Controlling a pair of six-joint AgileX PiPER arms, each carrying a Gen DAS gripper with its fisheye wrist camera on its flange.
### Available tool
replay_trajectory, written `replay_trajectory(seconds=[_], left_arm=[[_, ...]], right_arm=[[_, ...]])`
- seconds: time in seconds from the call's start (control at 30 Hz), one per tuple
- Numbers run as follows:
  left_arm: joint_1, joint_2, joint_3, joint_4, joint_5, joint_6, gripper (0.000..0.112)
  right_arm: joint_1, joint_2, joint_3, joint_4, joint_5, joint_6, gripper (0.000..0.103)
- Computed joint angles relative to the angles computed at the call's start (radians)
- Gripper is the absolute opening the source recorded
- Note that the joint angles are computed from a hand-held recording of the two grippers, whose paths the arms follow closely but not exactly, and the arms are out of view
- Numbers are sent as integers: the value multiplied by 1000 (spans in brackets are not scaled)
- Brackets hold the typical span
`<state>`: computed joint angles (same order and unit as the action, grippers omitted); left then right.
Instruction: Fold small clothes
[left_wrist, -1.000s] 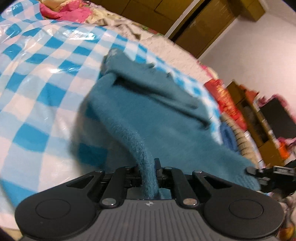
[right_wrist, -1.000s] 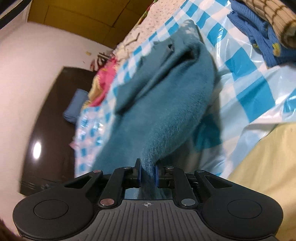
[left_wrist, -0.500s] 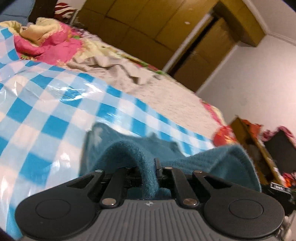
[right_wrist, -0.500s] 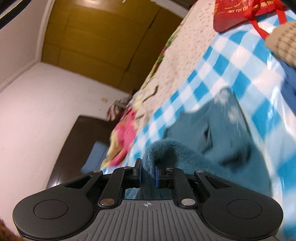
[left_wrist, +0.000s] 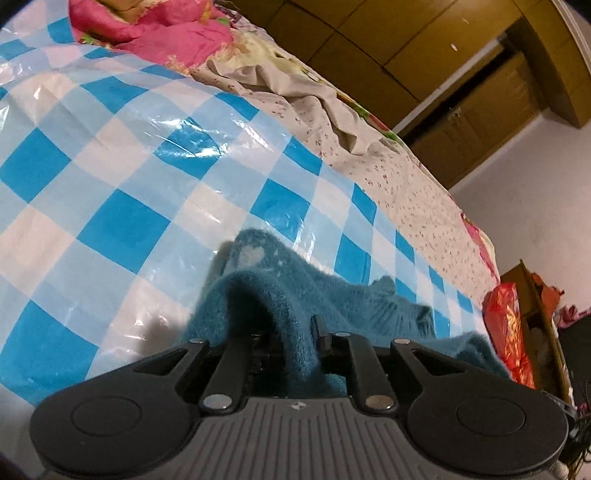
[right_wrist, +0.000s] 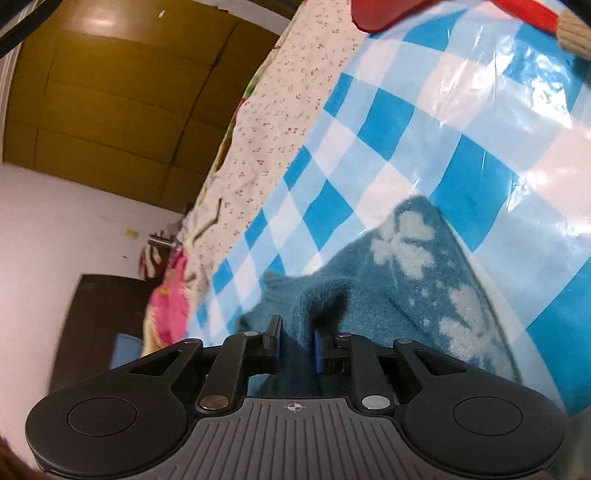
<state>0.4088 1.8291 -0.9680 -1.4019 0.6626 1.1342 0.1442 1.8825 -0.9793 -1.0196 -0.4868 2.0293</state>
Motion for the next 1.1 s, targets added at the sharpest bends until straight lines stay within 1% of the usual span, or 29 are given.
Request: replay_trajectory(seconds=[0.1, 0.17, 0.2, 0.3, 0.4, 0.57, 0.67, 0.83, 1.03, 1.1], left_arm=[[-14, -13, -12, 26, -14, -63, 26], [-15, -10, -28, 47, -5, -116, 29], [-14, -12, -31, 50, -2, -129, 30], [-13, -23, -36, 57, 1, -152, 30], [-7, -22, -48, 68, 17, -173, 34], [18, 27, -75, 43, 50, -246, 36], [27, 44, -84, 33, 56, -270, 37], [7, 31, -95, 56, 32, -254, 37], [16, 53, -131, 79, 58, -299, 38], [28, 64, -141, 78, 83, -316, 40]], right_arm=[[10, -18, -17, -16, 20, 7, 28], [15, -20, -35, -32, 27, 28, 44], [16, -19, -41, -32, 28, 36, 45], [13, -20, -54, -17, 31, 38, 46], [24, -39, -58, 0, 61, -16, 46], [66, -52, -82, -151, 162, 18, 46], [82, -45, -81, -189, 180, 19, 46], [112, -44, -80, -243, 232, -1, 46], [141, -44, -83, -320, 277, 15, 46], [148, -42, -84, -345, 294, 28, 46]])
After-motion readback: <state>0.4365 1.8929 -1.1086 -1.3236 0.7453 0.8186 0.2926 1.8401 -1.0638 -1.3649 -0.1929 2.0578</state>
